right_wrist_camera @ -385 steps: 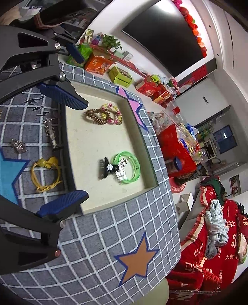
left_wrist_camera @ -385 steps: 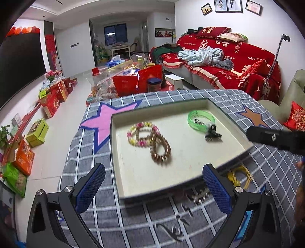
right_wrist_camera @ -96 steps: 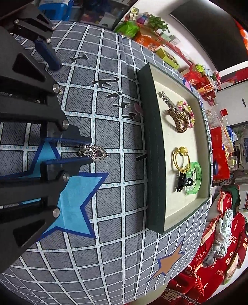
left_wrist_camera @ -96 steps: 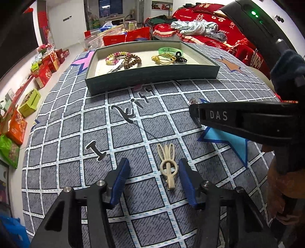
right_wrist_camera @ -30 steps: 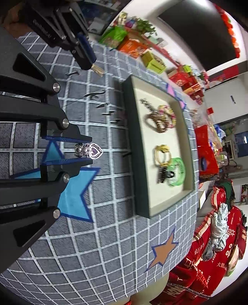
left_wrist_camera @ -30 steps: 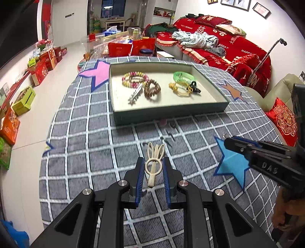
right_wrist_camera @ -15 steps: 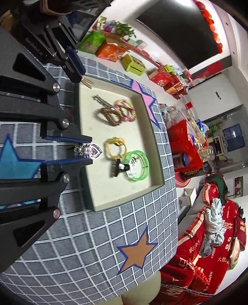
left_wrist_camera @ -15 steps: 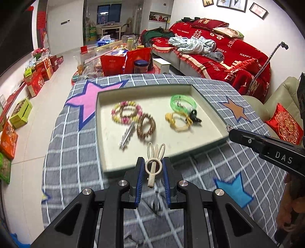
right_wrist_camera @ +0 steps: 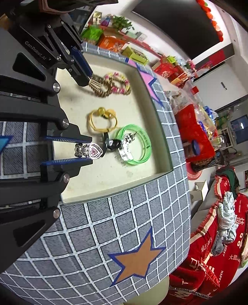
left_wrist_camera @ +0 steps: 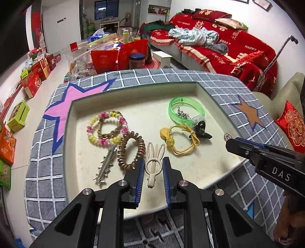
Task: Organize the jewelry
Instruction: 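Carry both into the tray, open the right gripper on the pendant while the left releases the bunny clip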
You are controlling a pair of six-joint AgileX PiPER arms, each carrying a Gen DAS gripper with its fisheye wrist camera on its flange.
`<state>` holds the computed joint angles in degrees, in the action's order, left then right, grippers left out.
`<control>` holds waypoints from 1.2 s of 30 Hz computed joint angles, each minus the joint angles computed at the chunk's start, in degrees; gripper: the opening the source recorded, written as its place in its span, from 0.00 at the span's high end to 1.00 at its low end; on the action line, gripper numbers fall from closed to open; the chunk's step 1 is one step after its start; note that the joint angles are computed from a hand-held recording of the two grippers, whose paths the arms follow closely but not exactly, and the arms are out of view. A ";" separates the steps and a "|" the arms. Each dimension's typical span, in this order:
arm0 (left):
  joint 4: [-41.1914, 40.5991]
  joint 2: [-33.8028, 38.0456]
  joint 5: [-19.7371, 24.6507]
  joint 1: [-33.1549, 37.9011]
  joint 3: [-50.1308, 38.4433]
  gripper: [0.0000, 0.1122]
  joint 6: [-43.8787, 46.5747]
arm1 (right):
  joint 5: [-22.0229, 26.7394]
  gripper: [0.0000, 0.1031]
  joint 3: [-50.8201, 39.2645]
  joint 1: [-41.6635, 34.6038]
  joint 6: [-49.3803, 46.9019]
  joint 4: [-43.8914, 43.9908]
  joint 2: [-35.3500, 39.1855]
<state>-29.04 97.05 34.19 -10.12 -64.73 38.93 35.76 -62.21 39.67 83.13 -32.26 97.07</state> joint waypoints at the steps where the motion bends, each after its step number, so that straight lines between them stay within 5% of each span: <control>1: 0.48 0.39 -0.55 -0.44 -0.02 0.68 -0.25 | -0.50 0.84 -0.12 -0.47 -0.91 0.74 0.55; 21: 11.83 4.22 -4.81 -5.21 -0.40 0.68 -9.86 | 0.26 0.82 -4.18 -1.81 -5.90 3.47 6.79; 26: 12.22 3.94 -5.30 -5.14 0.11 0.68 -10.17 | -0.81 0.48 -3.77 -1.60 -5.10 2.74 5.93; 36: 7.52 -0.39 -8.78 -2.84 3.37 0.68 -5.73 | -1.63 0.46 1.03 0.62 7.17 -5.67 -0.96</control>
<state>-21.52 96.67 25.41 -12.96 -61.36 33.19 34.13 -61.18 40.29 90.29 -37.93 96.11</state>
